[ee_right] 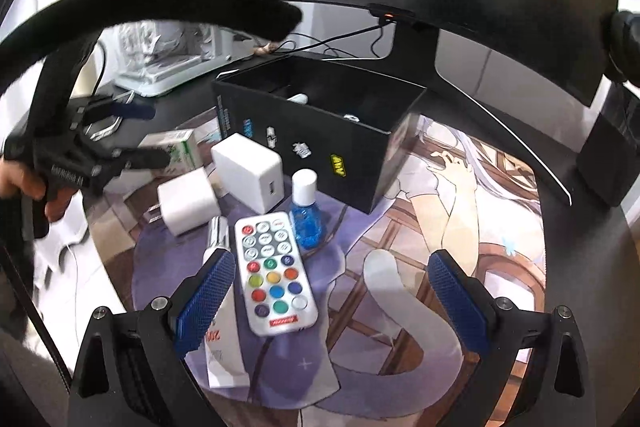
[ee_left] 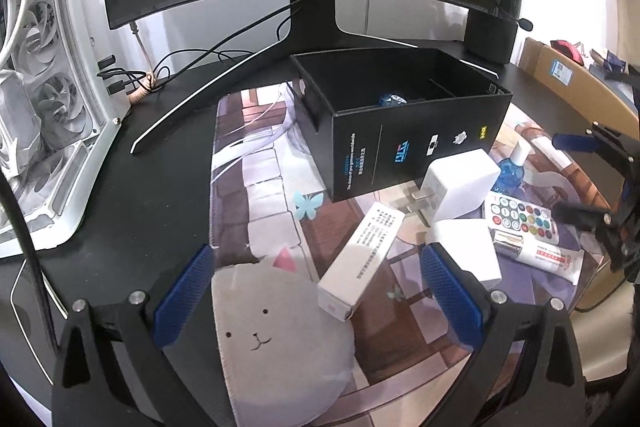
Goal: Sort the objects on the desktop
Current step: 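Grasp the larger blue bottle with the right tool while the left grasps the white medicine box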
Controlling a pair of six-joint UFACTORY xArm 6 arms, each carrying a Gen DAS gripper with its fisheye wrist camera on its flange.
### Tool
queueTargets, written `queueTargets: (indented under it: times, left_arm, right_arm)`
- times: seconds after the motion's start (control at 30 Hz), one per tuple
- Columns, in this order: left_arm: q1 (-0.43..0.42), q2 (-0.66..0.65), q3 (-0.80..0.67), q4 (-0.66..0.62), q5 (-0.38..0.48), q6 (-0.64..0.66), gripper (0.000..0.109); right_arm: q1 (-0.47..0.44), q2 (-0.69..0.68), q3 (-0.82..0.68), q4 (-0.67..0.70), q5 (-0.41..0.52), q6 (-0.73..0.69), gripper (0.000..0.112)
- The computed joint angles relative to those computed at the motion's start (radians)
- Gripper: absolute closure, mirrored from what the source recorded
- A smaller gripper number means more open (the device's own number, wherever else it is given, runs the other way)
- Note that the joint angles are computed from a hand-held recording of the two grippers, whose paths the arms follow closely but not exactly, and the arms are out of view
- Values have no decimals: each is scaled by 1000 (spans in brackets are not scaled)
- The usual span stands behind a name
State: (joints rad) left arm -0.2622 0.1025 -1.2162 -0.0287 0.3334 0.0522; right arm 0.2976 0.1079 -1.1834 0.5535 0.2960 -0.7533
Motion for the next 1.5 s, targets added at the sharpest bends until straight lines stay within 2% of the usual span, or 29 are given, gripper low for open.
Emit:
queueTargets:
  times: [0.17,0.23,0.27,0.33,0.53,0.6,0.77,0.93,0.97,1.0,1.07,1.4,1.5]
  left_arm:
    - [6,6,-4,-4,9,2,6]
    - [8,10,-8,-6,16,2,6]
    - [9,13,-10,-11,19,5,6]
    - [9,14,-10,-17,20,13,6]
    - [11,16,-10,-38,23,36,6]
    - [11,17,-11,-39,25,35,6]
    - [13,16,-11,-50,25,43,6]
    - [14,17,-13,-63,30,53,6]
    - [13,17,-13,-66,30,57,6]
    - [13,17,-13,-68,30,59,6]
    - [12,16,-12,-74,29,65,6]
    - [8,13,-5,-86,19,82,6]
    - [6,11,-1,-107,14,106,11]
  right_arm:
    - [1,38,-40,-32,-8,32,17]
    - [4,57,-62,-47,-4,43,26]
    - [3,68,-76,-57,14,49,34]
    - [4,90,-101,-99,41,74,35]
    - [8,115,-129,-90,51,60,38]
    - [7,127,-144,-96,55,68,45]
    - [5,151,-175,-114,85,80,53]
    - [3,154,-191,-49,129,38,68]
    - [5,152,-188,-53,124,36,74]
    - [6,151,-188,-50,125,33,86]
    - [7,149,-188,-38,134,27,95]
    - [9,147,-178,-17,108,20,95]
    - [13,140,-166,-17,89,18,95]
